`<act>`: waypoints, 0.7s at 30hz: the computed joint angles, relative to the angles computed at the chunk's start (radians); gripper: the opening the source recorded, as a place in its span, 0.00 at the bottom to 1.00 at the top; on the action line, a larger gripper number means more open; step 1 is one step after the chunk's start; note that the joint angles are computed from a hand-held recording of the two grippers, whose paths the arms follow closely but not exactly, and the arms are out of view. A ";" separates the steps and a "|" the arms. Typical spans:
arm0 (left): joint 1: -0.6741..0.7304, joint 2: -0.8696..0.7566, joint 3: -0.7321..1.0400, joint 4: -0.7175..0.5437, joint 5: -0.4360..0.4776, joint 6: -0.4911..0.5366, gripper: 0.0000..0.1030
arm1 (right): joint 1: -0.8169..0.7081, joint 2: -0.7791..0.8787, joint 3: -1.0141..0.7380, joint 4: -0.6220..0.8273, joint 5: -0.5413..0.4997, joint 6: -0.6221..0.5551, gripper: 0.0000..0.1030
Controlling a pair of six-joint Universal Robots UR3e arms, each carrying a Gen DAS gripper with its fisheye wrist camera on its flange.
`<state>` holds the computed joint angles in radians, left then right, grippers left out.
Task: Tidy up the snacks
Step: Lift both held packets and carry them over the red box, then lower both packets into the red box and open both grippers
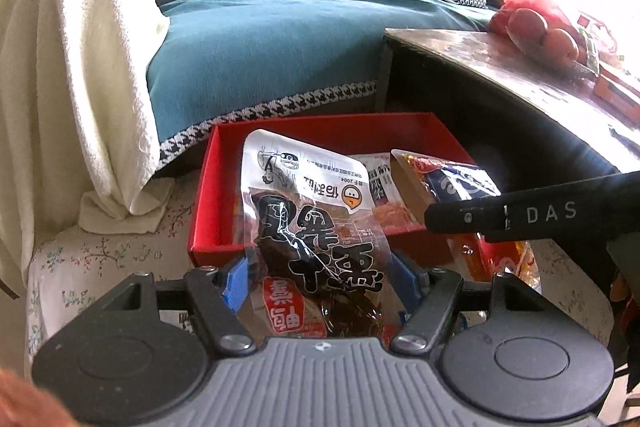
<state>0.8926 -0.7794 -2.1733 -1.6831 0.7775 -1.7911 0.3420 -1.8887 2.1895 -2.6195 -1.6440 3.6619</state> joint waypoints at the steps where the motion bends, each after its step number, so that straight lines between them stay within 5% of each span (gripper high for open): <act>1: -0.017 -0.015 -0.003 0.036 0.000 -0.028 0.62 | -0.002 0.005 -0.004 -0.004 -0.002 0.002 0.62; 8: -0.142 -0.119 -0.048 0.330 0.011 -0.224 0.62 | -0.037 0.040 -0.021 -0.040 0.000 0.005 0.62; 21: -0.283 -0.277 -0.058 0.674 0.041 -0.452 0.62 | -0.074 0.106 -0.046 -0.098 0.000 0.019 0.62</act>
<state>0.6092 -1.0565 -2.2317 -1.0089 0.8182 -2.2431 0.2675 -1.7826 2.1436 -2.7175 -1.6442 3.6806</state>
